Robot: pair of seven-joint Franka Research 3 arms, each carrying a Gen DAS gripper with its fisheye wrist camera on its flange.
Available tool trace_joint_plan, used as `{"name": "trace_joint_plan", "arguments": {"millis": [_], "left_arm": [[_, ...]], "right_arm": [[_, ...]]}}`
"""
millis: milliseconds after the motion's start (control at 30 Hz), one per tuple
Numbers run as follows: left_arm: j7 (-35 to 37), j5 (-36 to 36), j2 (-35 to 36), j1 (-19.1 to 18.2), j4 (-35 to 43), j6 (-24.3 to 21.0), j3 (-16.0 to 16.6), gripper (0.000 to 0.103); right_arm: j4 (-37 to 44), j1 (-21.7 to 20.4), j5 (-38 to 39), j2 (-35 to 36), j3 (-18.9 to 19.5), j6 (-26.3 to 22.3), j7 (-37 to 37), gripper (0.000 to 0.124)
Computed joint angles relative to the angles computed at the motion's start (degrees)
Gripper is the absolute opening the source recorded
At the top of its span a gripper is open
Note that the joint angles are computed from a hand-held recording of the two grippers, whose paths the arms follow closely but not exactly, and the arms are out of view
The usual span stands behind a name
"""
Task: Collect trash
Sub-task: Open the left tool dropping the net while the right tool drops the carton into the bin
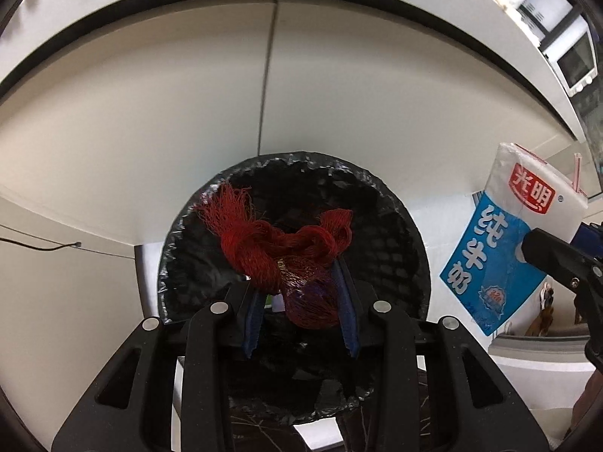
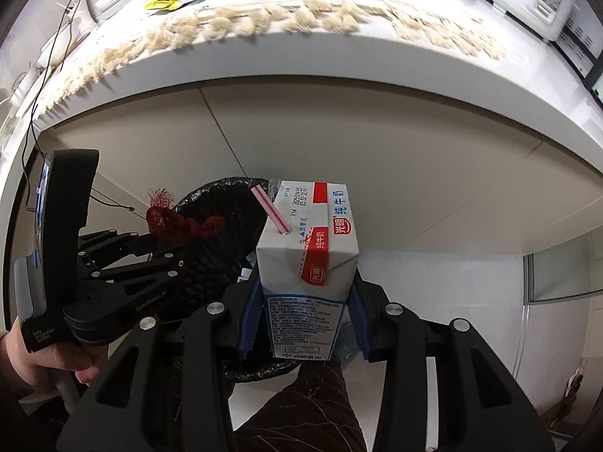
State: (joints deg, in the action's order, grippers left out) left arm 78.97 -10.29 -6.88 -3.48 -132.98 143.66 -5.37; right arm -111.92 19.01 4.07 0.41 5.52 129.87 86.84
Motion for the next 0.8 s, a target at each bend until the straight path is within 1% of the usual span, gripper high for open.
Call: {"name": "trace_joint_plan", "arguments": {"millis": [33,67,100,133,167,200,267,333,433,500,800], "left_arm": [[-0.1,0.3,-0.1,-0.1,0.0,0.2,-0.2,0.038],[-0.2,0.4,-0.1,-0.1,0.0,0.3,-0.2,0.039],[-0.4,0.5,-0.4,-0.2,-0.2,0.6,-0.3,0.043],[-0.3,0.3,-0.8,-0.2,-0.5,0.8,-0.2,0.051],[-1.2,1.1,-1.4,-0.1,-0.9,0.7,-0.3,0.056],[-2.4,2.2,-1.7,0.2,-1.2,0.8,-0.3,0.065],[-2.9,2.6,-2.9,0.3,-2.1,1.4,0.2,0.070],[-4.0,3.3,-4.2,0.8,-2.8,1.2,0.6,0.085],[-5.7,4.3,-6.5,1.5,-4.1,1.1,1.5,0.095],[-6.9,4.9,-7.9,2.1,-4.7,0.5,2.0,0.097],[-8.6,7.0,-12.7,4.1,-7.1,-2.0,4.1,0.097]], "right_arm": [[0.2,0.0,-0.2,0.3,0.0,-0.2,0.2,0.039],[0.9,0.2,-0.3,0.9,0.1,-0.3,0.6,0.039],[0.9,0.2,-0.1,0.9,0.1,-0.4,0.6,0.039],[0.8,0.4,-0.1,0.8,0.2,-0.5,1.0,0.039],[1.1,0.5,0.0,1.3,0.2,-0.6,1.1,0.039],[1.3,0.4,0.2,1.7,0.1,-0.6,0.8,0.039],[2.0,0.6,0.4,2.5,0.2,-0.8,0.6,0.039],[2.1,0.9,0.8,3.3,0.3,-0.8,0.0,0.039],[2.7,1.4,1.4,4.4,0.5,-1.1,-0.6,0.039],[3.6,1.8,1.6,5.7,0.6,-1.3,-1.0,0.039],[7.4,4.2,0.9,10.6,0.9,-3.1,-1.1,0.039]]}}
